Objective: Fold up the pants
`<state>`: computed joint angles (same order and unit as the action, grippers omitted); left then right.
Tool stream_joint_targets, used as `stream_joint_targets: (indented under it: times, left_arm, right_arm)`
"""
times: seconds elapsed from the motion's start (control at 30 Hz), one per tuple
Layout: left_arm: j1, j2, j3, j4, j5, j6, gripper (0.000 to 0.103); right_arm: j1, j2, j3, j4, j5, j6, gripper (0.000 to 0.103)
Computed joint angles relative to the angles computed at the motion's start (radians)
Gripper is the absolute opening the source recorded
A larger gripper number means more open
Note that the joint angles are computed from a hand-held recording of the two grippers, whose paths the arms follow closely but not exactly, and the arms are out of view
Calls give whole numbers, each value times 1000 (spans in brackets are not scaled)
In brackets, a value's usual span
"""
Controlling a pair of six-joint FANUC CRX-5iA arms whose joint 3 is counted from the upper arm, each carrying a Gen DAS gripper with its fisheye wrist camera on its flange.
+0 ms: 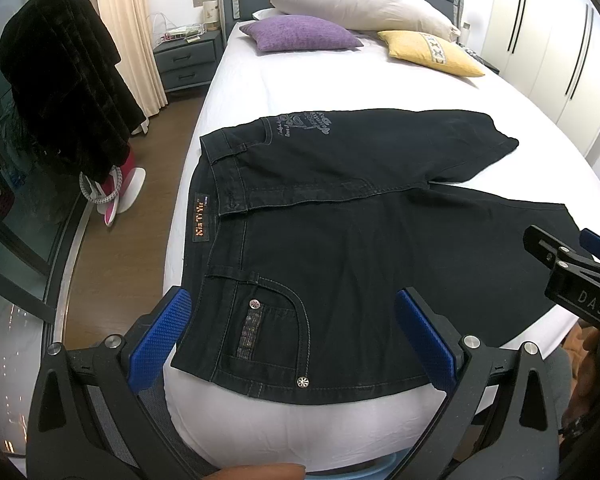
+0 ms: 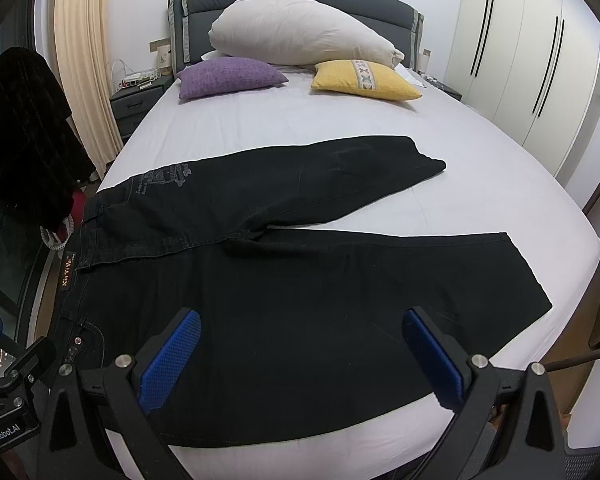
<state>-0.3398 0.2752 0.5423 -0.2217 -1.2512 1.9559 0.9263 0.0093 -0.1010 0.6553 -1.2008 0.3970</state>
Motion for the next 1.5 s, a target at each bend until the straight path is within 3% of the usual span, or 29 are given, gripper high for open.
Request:
stream_joint_targets:
  times: [1.5]
  left_arm:
    - [1, 2, -5, -2, -9, 10, 103]
  right_arm:
    - [8, -5, -13, -12, 1, -1, 103]
